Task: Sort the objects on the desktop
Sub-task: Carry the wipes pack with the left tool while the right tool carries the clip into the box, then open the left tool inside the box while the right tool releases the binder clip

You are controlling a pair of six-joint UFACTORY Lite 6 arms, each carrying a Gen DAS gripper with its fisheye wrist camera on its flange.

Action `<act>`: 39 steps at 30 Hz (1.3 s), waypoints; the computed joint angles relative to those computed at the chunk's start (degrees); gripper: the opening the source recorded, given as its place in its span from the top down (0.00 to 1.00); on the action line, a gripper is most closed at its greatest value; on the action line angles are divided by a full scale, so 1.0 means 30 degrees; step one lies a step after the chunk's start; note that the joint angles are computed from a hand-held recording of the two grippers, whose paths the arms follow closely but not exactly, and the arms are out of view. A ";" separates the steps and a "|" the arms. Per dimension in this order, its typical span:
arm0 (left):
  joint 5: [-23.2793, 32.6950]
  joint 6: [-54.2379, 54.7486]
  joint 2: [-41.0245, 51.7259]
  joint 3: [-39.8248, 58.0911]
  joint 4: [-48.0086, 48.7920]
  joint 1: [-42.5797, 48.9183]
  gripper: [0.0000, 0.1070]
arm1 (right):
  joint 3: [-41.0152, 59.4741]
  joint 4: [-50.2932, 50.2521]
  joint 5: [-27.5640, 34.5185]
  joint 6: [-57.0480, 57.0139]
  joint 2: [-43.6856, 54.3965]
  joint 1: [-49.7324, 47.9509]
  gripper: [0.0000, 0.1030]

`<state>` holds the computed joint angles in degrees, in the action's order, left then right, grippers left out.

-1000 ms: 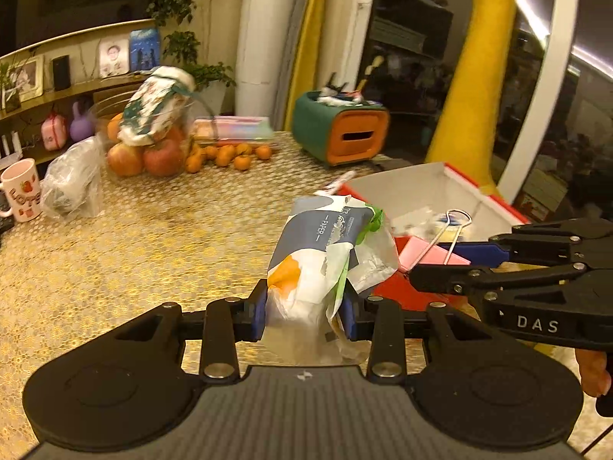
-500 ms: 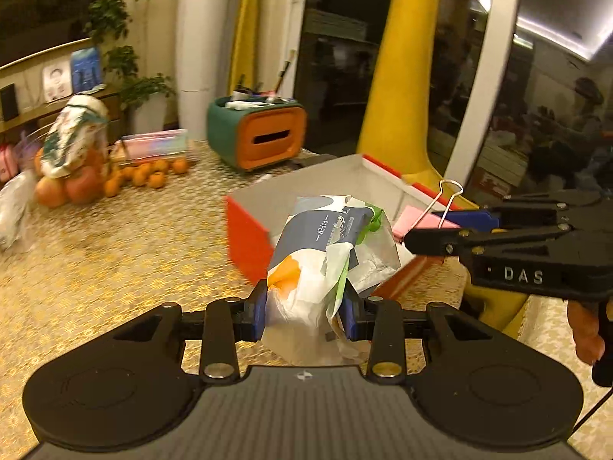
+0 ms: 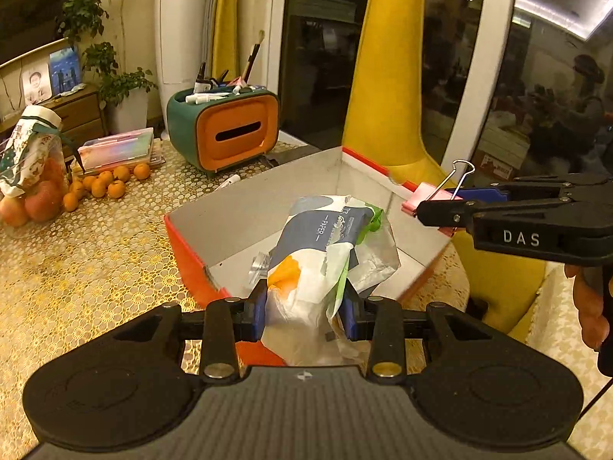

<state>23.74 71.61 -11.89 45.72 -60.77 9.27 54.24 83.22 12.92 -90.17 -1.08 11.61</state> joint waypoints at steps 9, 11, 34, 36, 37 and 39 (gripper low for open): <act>-0.2858 -0.2512 0.5402 0.3828 0.1715 -0.2149 0.67 | 0.5353 -0.1860 -0.0747 0.1989 0.6206 -0.0426 0.72; -0.3268 -0.3331 0.6258 0.4440 0.2614 -0.2381 0.67 | 0.6722 -0.3869 -0.1235 0.4109 0.7610 -0.0191 0.72; -0.3298 -0.1870 1.0198 0.6668 0.2235 -0.2451 0.63 | 1.0507 -1.1619 -0.1214 1.1958 1.2124 0.0082 0.72; -0.3295 -0.1097 1.0146 0.6591 0.1649 -0.2389 0.62 | 1.0443 -1.1540 -0.1304 1.1730 1.2106 0.0060 0.72; -0.3288 -0.0618 1.0085 0.6509 0.1217 -0.2342 0.58 | 1.0407 -1.1589 -0.1322 1.1673 1.2079 0.0046 0.70; -0.3091 0.0270 1.0036 0.6466 0.0288 -0.2177 0.51 | 1.0235 -1.1494 -0.1498 1.1458 1.1937 0.0040 0.69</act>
<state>14.47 72.42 18.22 65.12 -59.91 2.74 84.95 48.74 8.43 -55.80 34.73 11.73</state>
